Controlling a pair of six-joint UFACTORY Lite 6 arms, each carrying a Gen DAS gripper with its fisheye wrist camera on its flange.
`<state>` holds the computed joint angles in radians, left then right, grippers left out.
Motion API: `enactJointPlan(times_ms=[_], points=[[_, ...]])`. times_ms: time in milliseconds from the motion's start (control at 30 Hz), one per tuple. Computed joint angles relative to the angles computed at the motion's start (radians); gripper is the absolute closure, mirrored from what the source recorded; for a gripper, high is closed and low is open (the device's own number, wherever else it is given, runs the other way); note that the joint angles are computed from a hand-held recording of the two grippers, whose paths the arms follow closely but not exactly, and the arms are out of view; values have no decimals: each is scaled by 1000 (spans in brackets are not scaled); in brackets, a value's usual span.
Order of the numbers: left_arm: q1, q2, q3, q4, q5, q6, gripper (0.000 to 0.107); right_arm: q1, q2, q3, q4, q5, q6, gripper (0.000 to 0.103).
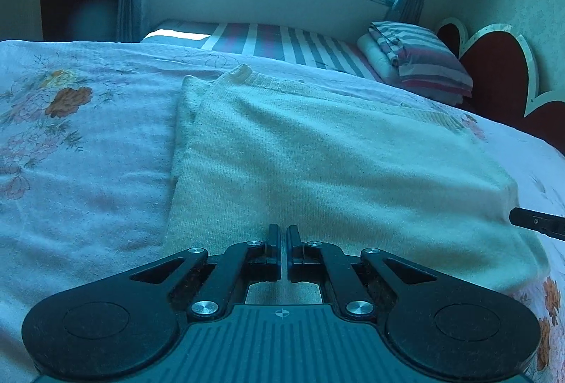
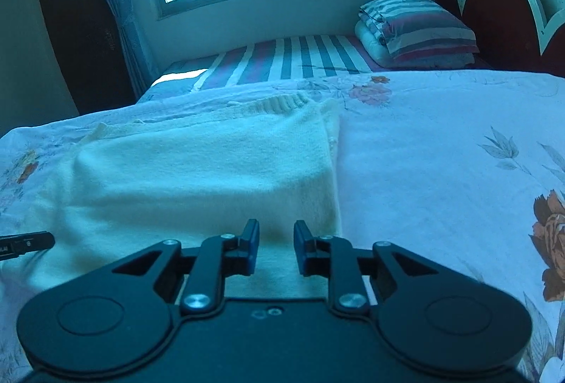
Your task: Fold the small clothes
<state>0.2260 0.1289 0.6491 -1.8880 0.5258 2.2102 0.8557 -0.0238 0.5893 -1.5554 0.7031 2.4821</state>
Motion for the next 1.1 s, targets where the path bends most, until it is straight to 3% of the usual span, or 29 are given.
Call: enactJointPlan(times_ms=[100, 133, 167, 233, 333, 433, 467, 567, 667, 733, 833, 1100], points=[[0, -74, -81, -51, 1, 79, 104, 81, 0, 19, 18, 35, -20, 85], [-2, -102, -114, -95, -8, 128, 92, 101, 2, 19, 8, 30, -13, 85], [11, -132, -157, -130, 6, 181, 59, 119, 13, 26, 0, 18, -26, 85], [27, -175, -240, -262, 36, 349, 21, 158, 63, 45, 24, 30, -73, 86], [92, -206, -313, -276, 71, 485, 21, 146, 50, -10, 44, 11, -44, 88], [197, -275, -337, -126, 53, 365, 21, 138, -28, -57, 90, 17, -79, 89], [243, -287, -330, -49, 53, 275, 21, 152, -55, -69, 102, 39, -88, 85], [472, -269, -295, 261, 230, -39, 25, 169, -114, -85, 86, 79, -86, 83], [578, -165, -227, 423, 419, -271, 32, 131, -118, -58, -7, 38, -51, 97], [556, -79, -208, 380, 454, -361, 34, 79, -77, -12, -102, -20, 24, 98], [526, 108, -155, 336, 481, -510, 58, 26, 15, 82, -196, -64, 102, 99], [491, 213, -224, 125, 569, -442, 60, -54, 243, 286, -373, -168, 222, 99]])
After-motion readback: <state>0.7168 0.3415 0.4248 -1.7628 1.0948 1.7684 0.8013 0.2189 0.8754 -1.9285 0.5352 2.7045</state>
